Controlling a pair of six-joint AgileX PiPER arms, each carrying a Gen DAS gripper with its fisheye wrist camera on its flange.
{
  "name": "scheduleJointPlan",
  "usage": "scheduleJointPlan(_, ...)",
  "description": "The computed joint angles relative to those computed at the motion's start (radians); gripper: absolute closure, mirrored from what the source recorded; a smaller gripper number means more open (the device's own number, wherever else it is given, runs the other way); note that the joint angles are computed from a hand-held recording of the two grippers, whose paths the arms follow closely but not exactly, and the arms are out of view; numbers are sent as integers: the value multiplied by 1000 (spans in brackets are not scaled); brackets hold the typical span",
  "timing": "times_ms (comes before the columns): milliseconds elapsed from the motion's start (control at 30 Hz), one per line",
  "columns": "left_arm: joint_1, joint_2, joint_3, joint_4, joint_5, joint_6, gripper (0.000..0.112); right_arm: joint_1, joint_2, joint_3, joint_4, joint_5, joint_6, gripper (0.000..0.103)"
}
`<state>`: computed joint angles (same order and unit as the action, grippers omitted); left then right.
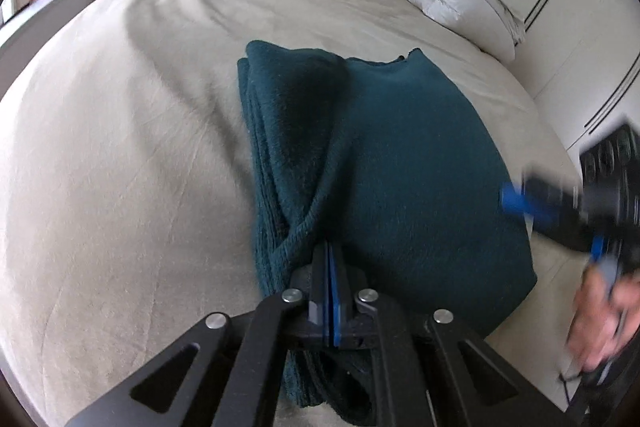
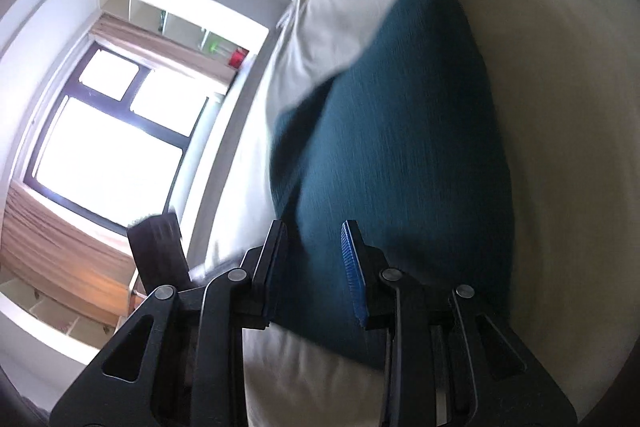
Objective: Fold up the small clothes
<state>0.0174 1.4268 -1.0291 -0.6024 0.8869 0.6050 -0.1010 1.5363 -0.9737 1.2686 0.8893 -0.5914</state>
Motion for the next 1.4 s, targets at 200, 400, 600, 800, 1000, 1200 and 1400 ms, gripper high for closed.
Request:
scheduleJointPlan(200,-1,-12,43,-21,-41,71,106,-48,325,-394,-81,119,223,76)
scheduleJointPlan(400,34,12,42,-53,-6,123,106,-105,544,-606,-31,134,349,85)
scheduleJointPlan(600,57,15,61,-99,-4,168,106,-73,625,-712,-185,15,418,100)
scheduleJointPlan(800,131,45,59,-173,57,253,106,-122,501,-555,-142,39,317,86)
scheduleJointPlan(1000,198,76,62,-243,124,325,106,-164,160,-143,0,179,-18,47)
scheduleJointPlan(1200,200,63,70,-234,119,329,105,-164,42,145,39,143,-279,56)
scheduleJointPlan(1400,198,61,80,-259,117,343,106,-50,-130,156,-93,87,-124,43)
